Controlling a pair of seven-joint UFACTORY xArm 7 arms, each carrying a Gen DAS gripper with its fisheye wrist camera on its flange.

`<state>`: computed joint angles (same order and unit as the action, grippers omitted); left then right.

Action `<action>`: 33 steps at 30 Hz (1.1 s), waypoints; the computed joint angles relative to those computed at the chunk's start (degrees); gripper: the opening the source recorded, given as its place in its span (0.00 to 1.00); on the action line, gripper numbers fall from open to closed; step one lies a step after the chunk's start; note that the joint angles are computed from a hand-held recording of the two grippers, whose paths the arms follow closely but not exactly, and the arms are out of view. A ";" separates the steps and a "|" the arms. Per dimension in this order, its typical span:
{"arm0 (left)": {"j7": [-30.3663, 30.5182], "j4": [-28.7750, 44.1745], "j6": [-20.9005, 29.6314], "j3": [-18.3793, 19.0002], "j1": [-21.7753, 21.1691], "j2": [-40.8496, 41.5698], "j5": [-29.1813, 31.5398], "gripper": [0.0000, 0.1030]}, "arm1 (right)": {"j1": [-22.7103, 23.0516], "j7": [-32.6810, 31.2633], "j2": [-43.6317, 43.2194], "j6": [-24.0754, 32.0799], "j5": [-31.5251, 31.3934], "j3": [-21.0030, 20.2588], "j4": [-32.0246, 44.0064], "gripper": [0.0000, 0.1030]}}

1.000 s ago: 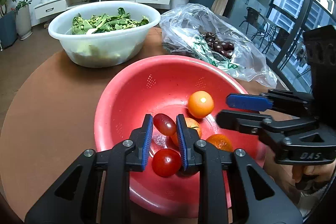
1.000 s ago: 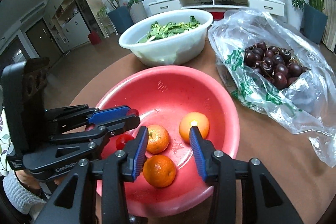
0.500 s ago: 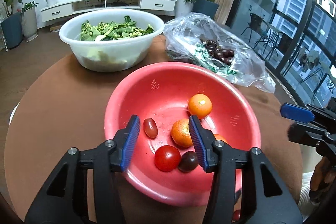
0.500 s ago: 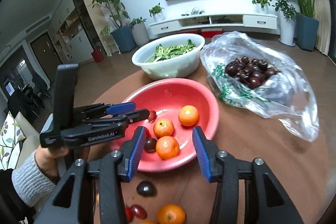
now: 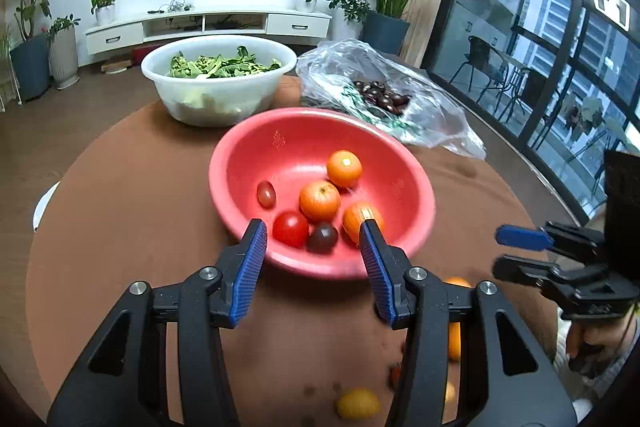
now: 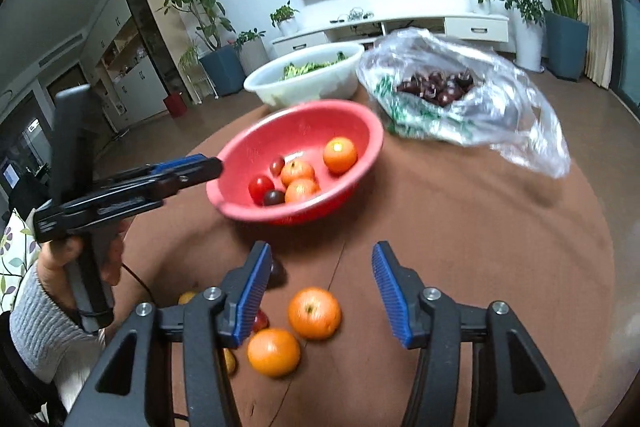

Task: Organize fruits
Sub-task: 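Withdraw both tools from the bowl back toward the loose fruit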

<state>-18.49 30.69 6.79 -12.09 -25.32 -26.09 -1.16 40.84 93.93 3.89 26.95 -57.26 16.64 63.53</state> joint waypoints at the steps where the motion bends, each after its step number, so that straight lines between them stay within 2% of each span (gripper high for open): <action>1: -0.55 -1.16 0.33 -0.61 -0.03 -1.59 0.02 0.45 | 0.14 -0.07 0.04 0.18 0.08 0.12 -0.09 0.54; 8: -3.64 -7.51 2.79 -2.77 -3.21 -9.65 -0.52 0.45 | 2.54 0.02 1.26 1.86 0.11 1.36 0.01 0.54; 14: -5.61 -10.06 4.20 -3.01 -5.87 -11.80 -0.73 0.45 | 5.11 -1.47 3.05 3.57 1.68 1.15 1.25 0.54; 22: -5.55 -12.47 4.72 -0.98 -10.56 -14.54 -1.87 0.45 | 5.90 -0.21 2.77 4.35 -0.07 0.16 1.81 0.54; 27: -4.46 -13.46 5.09 -0.22 -13.05 -15.87 -2.59 0.45 | 5.43 4.57 0.85 4.49 -3.51 0.26 0.49 0.54; 30: -2.89 -14.42 5.58 1.24 -16.17 -17.41 -3.75 0.45 | 4.36 7.22 -1.03 4.77 -5.41 0.77 -0.64 0.55; 33: 0.45 -15.95 6.09 3.90 -21.56 -19.84 -5.64 0.45 | 3.09 8.52 -2.40 5.51 -6.02 1.63 -1.51 0.57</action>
<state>-18.05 14.74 12.88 -8.19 -46.88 -45.93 -6.80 43.93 102.45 1.49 32.46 -63.28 18.27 62.02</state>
